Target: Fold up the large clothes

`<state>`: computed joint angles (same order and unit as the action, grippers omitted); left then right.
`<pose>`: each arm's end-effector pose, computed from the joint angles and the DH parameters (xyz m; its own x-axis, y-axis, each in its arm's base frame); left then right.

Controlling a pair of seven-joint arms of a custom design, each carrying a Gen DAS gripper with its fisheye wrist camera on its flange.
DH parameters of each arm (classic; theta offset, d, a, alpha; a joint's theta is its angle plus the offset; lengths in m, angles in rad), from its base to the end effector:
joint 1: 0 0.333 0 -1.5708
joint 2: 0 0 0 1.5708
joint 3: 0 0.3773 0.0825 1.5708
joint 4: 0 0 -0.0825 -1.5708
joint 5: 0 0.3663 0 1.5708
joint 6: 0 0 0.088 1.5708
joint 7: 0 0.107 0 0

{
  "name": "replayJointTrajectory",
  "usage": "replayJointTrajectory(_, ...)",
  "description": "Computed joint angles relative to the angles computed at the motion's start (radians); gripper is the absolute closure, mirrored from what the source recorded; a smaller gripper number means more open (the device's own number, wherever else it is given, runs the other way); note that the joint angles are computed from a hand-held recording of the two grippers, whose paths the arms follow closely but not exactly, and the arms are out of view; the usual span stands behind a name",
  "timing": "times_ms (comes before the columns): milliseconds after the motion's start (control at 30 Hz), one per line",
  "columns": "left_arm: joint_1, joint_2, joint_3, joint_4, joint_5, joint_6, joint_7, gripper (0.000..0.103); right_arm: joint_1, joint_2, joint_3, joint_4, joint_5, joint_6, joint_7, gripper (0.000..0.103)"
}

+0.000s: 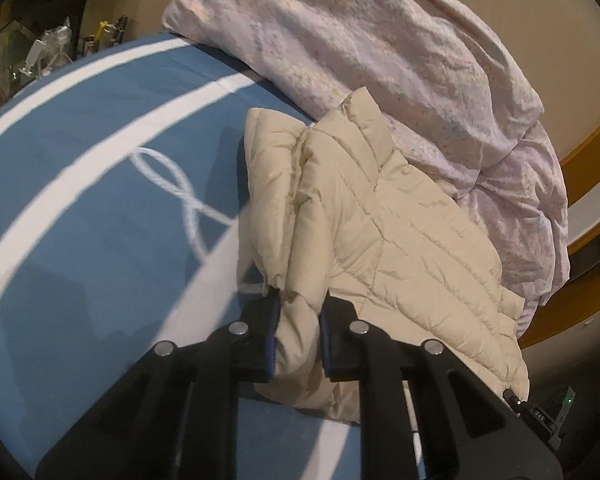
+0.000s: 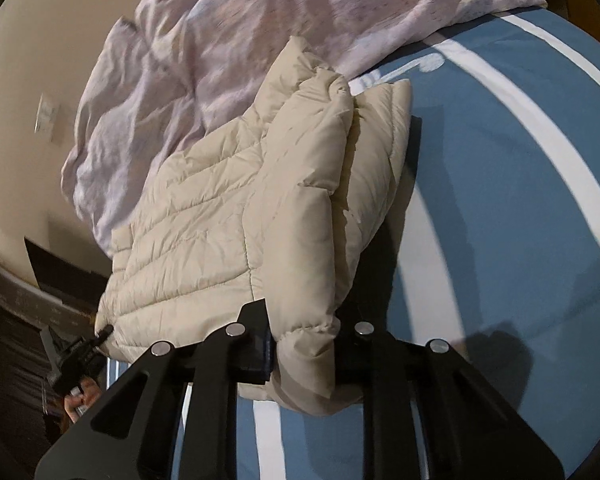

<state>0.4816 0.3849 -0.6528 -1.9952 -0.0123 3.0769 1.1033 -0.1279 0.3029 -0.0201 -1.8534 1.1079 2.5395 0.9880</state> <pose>0.6569 -0.0574 0.4629 0.2214 -0.8276 0.5158 -0.7105 -0.4992 -0.4960 0.6516 -0.1065 0.4631 -0.1553 -0.7679 -0.6214 -0.7731 0.4861 -0.4074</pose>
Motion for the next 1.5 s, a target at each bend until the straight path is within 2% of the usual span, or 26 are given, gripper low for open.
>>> replayJointTrajectory(267, 0.285, -0.043, -0.240, -0.150, -0.032, 0.056, 0.076, 0.087, 0.036, -0.097, 0.003, -0.149, 0.052, 0.006, -0.070, 0.083)
replayJointTrajectory(400, 0.379, -0.046, -0.321, -0.191, -0.001, 0.071, 0.051, 0.087, 0.061, -0.118, -0.004, -0.182, 0.056, 0.025, -0.076, 0.083)
replayJointTrajectory(600, 0.436, -0.049, -0.366, -0.218, 0.056, 0.069, -0.013, 0.085, 0.076, -0.139, -0.014, -0.213, 0.058, 0.038, -0.088, 0.083)
replayJointTrajectory(667, 0.431, -0.051, -0.355, -0.215, 0.077, 0.055, -0.042, 0.082, 0.092, -0.146, -0.016, -0.219, 0.023, 0.084, -0.074, 0.078)
replayJointTrajectory(733, 0.405, -0.062, -0.326, -0.209, 0.089, 0.041, -0.066, 0.078, 0.121, -0.154, -0.019, -0.224, -0.055, 0.171, -0.007, 0.064)
replayJointTrajectory(800, 0.380, -0.079, -0.297, -0.210, 0.086, 0.033, -0.073, 0.067, 0.148, -0.177, -0.020, -0.251, -0.126, 0.295, 0.038, 0.058)
replayJointTrajectory(833, 0.377, -0.081, -0.294, -0.211, 0.079, 0.033, -0.067, 0.063, 0.162, -0.191, -0.016, -0.266, -0.149, 0.376, 0.046, 0.058)
replayJointTrajectory(900, 0.371, -0.090, -0.287, -0.215, 0.061, 0.031, -0.056, 0.051, 0.176, -0.207, -0.010, -0.279, -0.183, 0.460, 0.058, 0.058)
replayJointTrajectory(933, 0.367, -0.095, -0.283, -0.217, 0.051, 0.031, -0.051, 0.049, 0.175, -0.210, -0.001, -0.276, -0.168, 0.478, 0.040, 0.058)
replayJointTrajectory(1000, 0.364, -0.101, -0.284, -0.219, 0.031, 0.030, -0.033, 0.043, 0.165, -0.216, 0.026, -0.258, -0.075, 0.475, -0.076, 0.058)
replayJointTrajectory(1067, 0.351, -0.108, -0.273, -0.221, 0.014, 0.029, -0.019, 0.039, 0.183, -0.208, 0.029, -0.250, -0.109, 0.466, -0.091, 0.058)
replayJointTrajectory(1267, 0.311, -0.134, -0.245, -0.230, -0.055, 0.026, 0.031, 0.034, 0.247, -0.147, 0.015, -0.237, -0.326, 0.461, 0.032, 0.058)
replayJointTrajectory(1333, 0.300, -0.137, -0.234, -0.230, -0.077, 0.026, 0.052, 0.033, 0.277, -0.133, -0.012, -0.248, -0.423, 0.488, 0.109, 0.058)
replayJointTrajectory(1400, 0.283, -0.140, -0.219, -0.228, -0.097, 0.026, 0.070, 0.032, 0.322, -0.113, -0.065, -0.259, -0.546, 0.516, 0.215, 0.058)
replayJointTrajectory(1467, 0.266, -0.142, -0.205, -0.229, -0.122, 0.027, 0.082, 0.032, 0.314, -0.101, -0.063, -0.256, -0.570, 0.513, 0.244, 0.058)
replayJointTrajectory(1500, 0.253, -0.142, -0.194, -0.228, -0.133, 0.028, 0.087, 0.031, 0.293, -0.093, -0.040, -0.255, -0.551, 0.520, 0.228, 0.058)
